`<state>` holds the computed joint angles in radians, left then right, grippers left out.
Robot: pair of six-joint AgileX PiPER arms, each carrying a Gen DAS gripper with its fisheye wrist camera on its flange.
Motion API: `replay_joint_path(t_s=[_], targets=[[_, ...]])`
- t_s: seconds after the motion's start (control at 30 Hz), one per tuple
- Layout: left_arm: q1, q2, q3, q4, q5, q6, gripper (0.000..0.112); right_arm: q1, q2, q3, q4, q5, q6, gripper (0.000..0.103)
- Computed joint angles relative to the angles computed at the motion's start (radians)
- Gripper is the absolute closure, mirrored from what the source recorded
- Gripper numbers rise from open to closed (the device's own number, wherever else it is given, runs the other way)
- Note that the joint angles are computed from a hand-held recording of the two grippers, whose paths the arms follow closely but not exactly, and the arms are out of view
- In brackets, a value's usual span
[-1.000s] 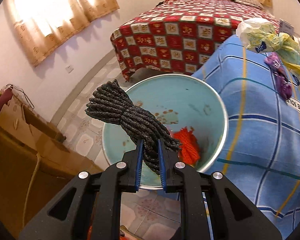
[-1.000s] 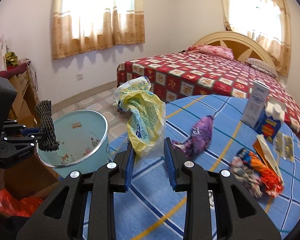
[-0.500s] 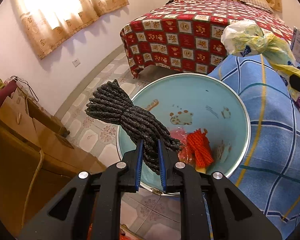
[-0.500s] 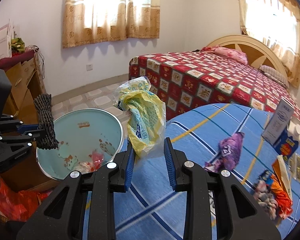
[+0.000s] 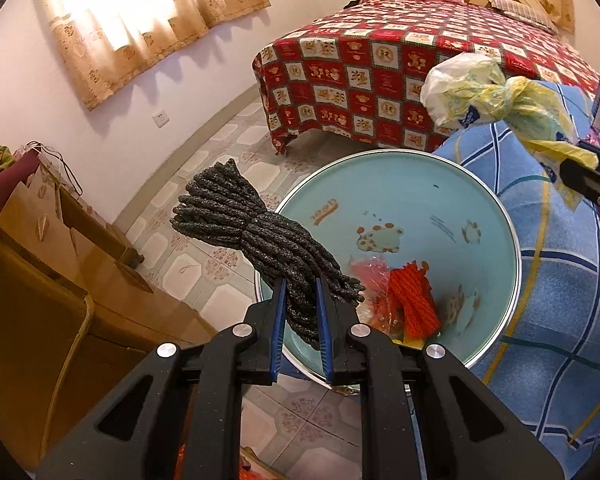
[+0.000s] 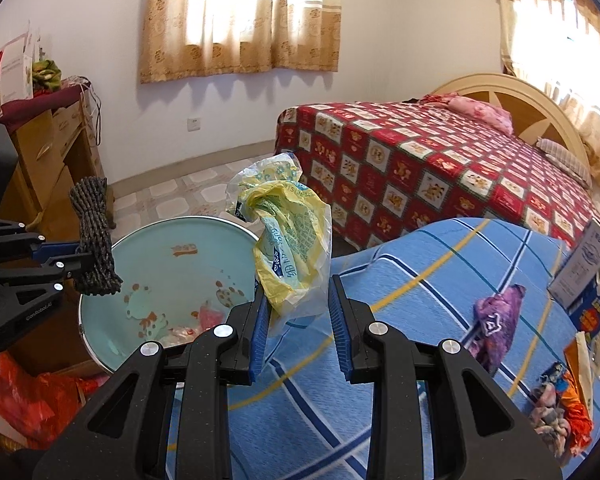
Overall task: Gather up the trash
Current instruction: 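Carry the yellow-green bag and black mesh sleeve over the blue bin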
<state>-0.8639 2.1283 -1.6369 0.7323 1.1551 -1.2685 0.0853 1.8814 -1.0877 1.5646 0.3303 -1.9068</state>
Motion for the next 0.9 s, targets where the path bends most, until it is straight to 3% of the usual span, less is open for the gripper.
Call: replay_joint_path(t_s=[0.9], targets=[[0.004,-0.016,0.023,-0.003,-0.013,-0.007,0.098,0.044,0.000,-0.002,-0.019,-0.017,0.026,0.074]])
